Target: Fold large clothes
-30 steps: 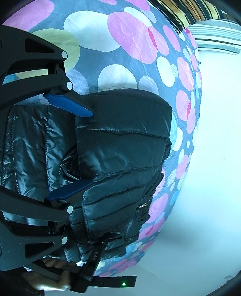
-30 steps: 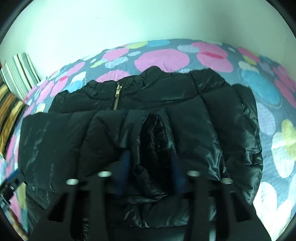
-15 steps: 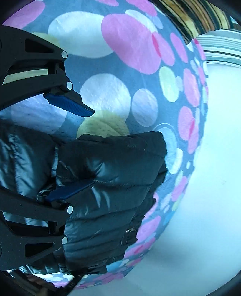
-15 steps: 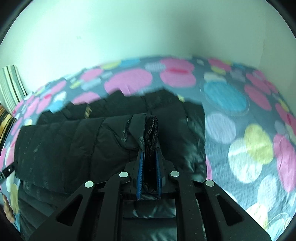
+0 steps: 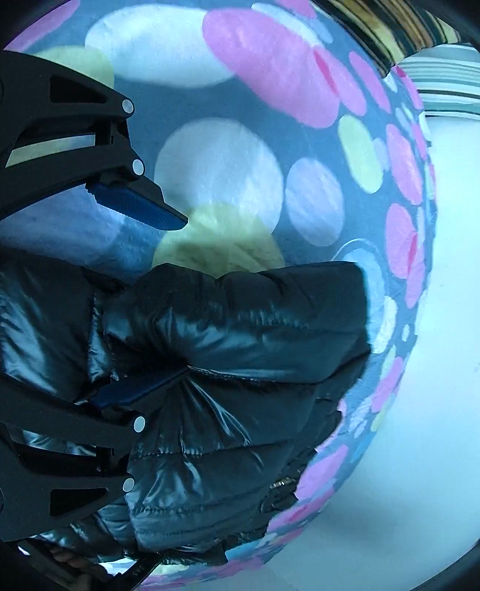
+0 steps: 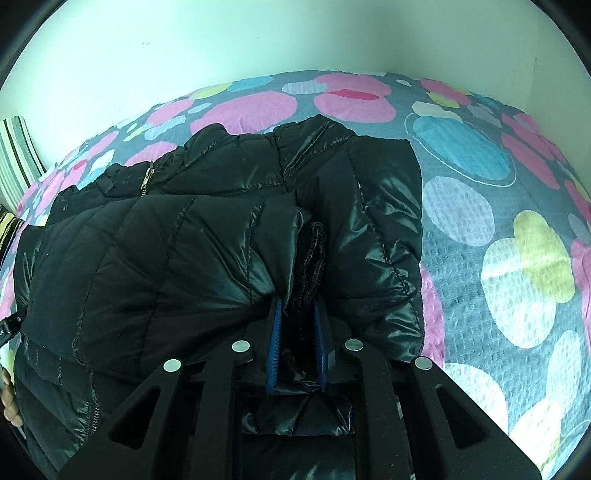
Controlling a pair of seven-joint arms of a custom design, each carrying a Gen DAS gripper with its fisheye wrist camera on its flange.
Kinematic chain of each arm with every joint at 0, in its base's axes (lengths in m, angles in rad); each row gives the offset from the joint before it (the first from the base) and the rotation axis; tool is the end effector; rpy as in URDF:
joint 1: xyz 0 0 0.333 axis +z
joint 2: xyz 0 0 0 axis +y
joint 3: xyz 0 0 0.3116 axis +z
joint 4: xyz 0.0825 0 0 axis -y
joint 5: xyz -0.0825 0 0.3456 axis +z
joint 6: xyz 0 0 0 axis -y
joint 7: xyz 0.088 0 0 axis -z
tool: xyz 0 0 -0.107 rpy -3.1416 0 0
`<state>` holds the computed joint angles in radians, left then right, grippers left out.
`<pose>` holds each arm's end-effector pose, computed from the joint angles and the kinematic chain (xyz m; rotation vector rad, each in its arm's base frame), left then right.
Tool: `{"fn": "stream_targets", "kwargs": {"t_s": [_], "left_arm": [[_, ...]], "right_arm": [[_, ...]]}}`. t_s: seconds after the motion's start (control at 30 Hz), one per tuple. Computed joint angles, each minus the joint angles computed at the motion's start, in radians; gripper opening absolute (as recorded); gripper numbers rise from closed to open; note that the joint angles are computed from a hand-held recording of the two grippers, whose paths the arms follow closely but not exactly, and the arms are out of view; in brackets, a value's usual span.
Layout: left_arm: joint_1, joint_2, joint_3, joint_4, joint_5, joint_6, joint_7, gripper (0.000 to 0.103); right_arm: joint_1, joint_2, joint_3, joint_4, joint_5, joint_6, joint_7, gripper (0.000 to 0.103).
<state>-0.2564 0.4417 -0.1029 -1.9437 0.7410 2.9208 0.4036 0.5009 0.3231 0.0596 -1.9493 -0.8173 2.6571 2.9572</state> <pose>0.5711 -0.2532 0.3294 -2.0702 1.7849 -0.7161 0.5075 0.3397 0.3700 -1.6992 2.0188 -0.5618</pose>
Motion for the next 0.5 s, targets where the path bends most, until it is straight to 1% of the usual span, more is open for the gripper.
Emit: {"fn": "stream_targets", "kwargs": {"t_s": [0.03,0.07,0.1,0.13,0.2,0.27,0.33,0.37,0.47,0.5], "left_arm": [[-0.014,-0.026,0.016,-0.016,0.018,-0.007,-0.021,0.074],[-0.021,-0.048,0.023,-0.031,0.034,-0.009,-0.037,0.074],[-0.022,-0.063,0.027,-0.04,0.049,-0.004,-0.05,0.074],[-0.029,-0.085,0.043,-0.054,0.083,0.015,-0.08,0.074],[-0.033,-0.097,0.056,-0.048,0.127,0.015,-0.119,0.074],[-0.018,-0.083,0.054,-0.017,0.144,0.018,-0.134,0.074],[0.005,-0.052,0.036,0.027,0.12,0.017,-0.114,0.073],[0.011,-0.03,0.028,0.056,0.105,0.008,-0.097,0.07],[0.014,0.03,0.002,0.144,0.06,-0.052,-0.015,0.068],[0.005,0.057,-0.003,0.184,0.049,-0.096,0.022,0.067]], "right_arm": [[0.001,-0.004,-0.001,-0.002,-0.003,0.003,0.003,0.016],[0.0,-0.013,-0.005,-0.01,-0.013,0.017,0.015,0.019],[0.001,-0.022,-0.005,-0.016,-0.017,0.017,0.018,0.02],[0.004,-0.033,-0.004,-0.017,-0.024,0.005,0.021,0.021],[0.008,-0.053,-0.002,-0.02,-0.032,-0.015,0.037,0.022],[0.016,-0.073,-0.003,-0.018,-0.064,-0.03,0.077,0.022],[0.016,-0.072,0.003,0.004,-0.082,-0.039,0.084,0.022],[0.012,-0.067,0.005,0.015,-0.086,-0.036,0.079,0.022],[0.001,-0.024,0.009,0.073,-0.066,-0.032,0.035,0.022],[0.0,-0.01,0.008,0.089,-0.059,-0.034,0.02,0.022]]}}
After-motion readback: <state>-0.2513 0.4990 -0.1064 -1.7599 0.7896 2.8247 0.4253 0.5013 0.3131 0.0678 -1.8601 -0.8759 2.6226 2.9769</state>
